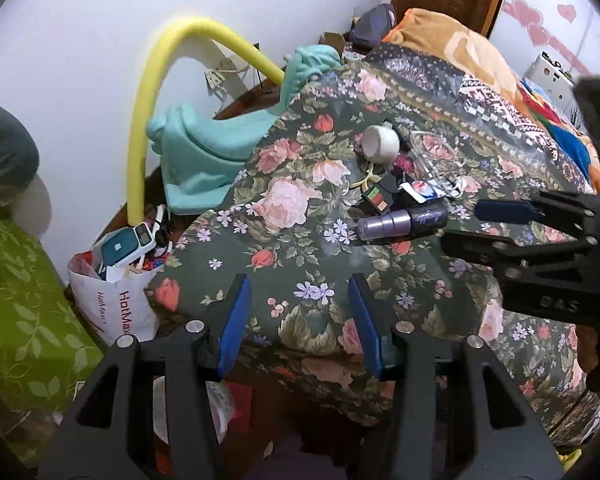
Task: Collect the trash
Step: 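Grasp the purple bottle with the right tool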
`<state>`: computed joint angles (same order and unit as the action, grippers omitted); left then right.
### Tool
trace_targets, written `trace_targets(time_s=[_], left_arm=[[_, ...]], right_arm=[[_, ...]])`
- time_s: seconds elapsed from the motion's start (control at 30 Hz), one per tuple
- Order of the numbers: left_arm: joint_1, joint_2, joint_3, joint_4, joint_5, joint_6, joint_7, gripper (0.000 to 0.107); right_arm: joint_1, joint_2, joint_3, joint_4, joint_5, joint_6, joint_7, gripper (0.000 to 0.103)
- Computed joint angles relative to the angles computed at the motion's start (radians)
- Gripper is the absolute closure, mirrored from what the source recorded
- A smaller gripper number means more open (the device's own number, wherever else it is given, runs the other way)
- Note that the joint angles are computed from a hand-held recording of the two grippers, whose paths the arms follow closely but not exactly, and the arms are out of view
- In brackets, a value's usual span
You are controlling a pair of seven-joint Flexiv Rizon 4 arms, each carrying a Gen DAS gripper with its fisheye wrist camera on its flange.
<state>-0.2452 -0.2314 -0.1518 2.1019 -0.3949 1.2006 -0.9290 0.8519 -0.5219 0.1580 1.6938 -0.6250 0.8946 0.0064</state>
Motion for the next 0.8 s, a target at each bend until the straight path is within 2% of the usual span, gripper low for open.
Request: trace_targets(time_s=[0.13, 0.3, 0.43, 0.57, 0.63, 0.67, 0.7, 0.77, 0.8], left_arm=[[-0.004, -0.041, 0.009, -0.034, 0.037, -0.006, -0.026, 0.058], [0.016, -0.07, -0.008, -0.054, 0.01, -0.022, -0.027, 0.058], [0.012, -0.091, 0.003, -0.072, 0.036, -0.037, -0.052, 0.058], [0.016, -0.095, 0.001, -0.08, 0.044, -0.056, -0.057, 0.058], [0.018, -0.093, -0.002, -0.079, 0.043, -0.059, -0.054, 0.058], [0.019, -0.091, -0.005, -0.08, 0.039, -0.064, -0.05, 0.058], [0.021, -0.089, -0.01, -0.081, 0.033, -0.07, -0.043, 0.058], [0.02, -0.086, -0.016, -0.086, 0.026, -0.081, -0.03, 0.058], [0.017, -0.086, -0.018, -0.091, 0.027, -0.086, -0.023, 0.058]], right_arm=[[-0.034, -0.068, 0.025, -0.079, 0.057, -0.013, -0.153, 0.051], [-0.046, -0.113, 0.034, -0.143, 0.121, -0.056, -0.32, 0.05], [-0.096, -0.148, 0.097, -0.163, 0.263, 0.015, -0.445, 0.049], [-0.054, -0.136, 0.057, -0.152, 0.261, 0.009, -0.46, 0.051], [-0.035, -0.121, 0.038, -0.127, 0.246, 0.035, -0.434, 0.066], [-0.032, -0.119, 0.035, -0.118, 0.244, 0.051, -0.427, 0.069], [-0.021, -0.102, 0.024, -0.087, 0.234, 0.086, -0.398, 0.078], [-0.011, -0.076, 0.009, -0.045, 0.214, 0.107, -0.355, 0.08], [0.015, -0.048, -0.02, -0.006, 0.178, 0.118, -0.293, 0.08]])
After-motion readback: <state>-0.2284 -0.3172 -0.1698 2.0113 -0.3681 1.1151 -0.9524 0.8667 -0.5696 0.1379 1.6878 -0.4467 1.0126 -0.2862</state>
